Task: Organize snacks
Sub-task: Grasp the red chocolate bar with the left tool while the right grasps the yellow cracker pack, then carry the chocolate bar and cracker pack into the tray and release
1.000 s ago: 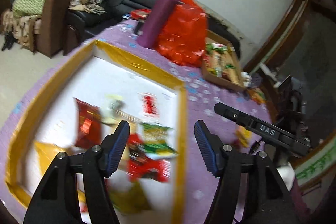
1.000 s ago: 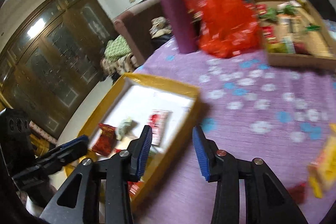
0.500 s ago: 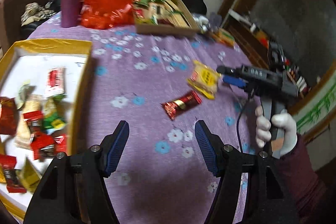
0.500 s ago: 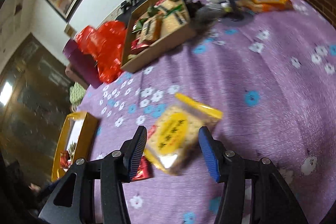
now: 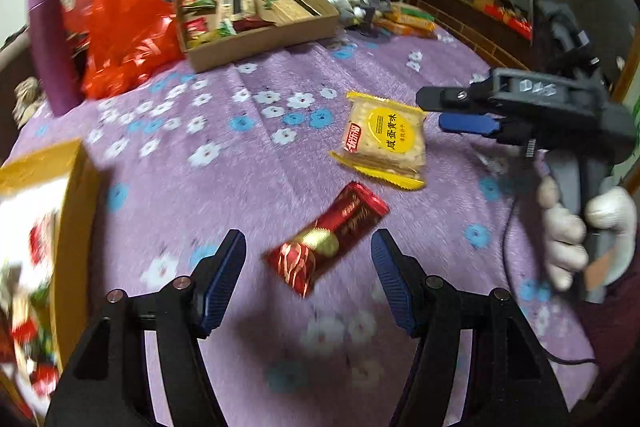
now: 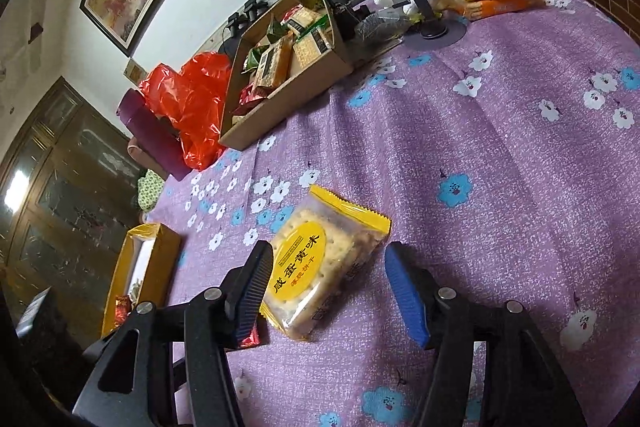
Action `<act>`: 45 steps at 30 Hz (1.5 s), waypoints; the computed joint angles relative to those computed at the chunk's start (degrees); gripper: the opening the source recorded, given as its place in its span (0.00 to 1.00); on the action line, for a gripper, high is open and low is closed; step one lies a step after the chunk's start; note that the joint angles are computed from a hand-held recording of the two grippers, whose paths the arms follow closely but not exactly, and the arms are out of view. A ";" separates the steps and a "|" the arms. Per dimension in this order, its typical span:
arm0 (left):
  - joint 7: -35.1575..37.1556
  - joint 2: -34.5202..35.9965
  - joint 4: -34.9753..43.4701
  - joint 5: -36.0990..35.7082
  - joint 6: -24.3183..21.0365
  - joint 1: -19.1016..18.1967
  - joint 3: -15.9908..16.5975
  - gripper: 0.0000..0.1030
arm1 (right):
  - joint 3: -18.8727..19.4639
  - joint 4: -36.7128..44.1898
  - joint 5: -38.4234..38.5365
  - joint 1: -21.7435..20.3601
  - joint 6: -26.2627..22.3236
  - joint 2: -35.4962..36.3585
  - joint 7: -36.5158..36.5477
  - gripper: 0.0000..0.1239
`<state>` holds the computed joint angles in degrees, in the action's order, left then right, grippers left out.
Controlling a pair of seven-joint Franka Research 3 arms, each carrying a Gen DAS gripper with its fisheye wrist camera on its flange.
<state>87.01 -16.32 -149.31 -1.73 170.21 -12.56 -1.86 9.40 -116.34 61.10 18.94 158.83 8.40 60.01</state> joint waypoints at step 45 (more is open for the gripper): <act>-12.46 -34.88 -23.24 3.31 1.49 7.31 8.06 0.24 | -6.13 8.48 -73.24 12.84 -6.41 6.22 60.32 0.57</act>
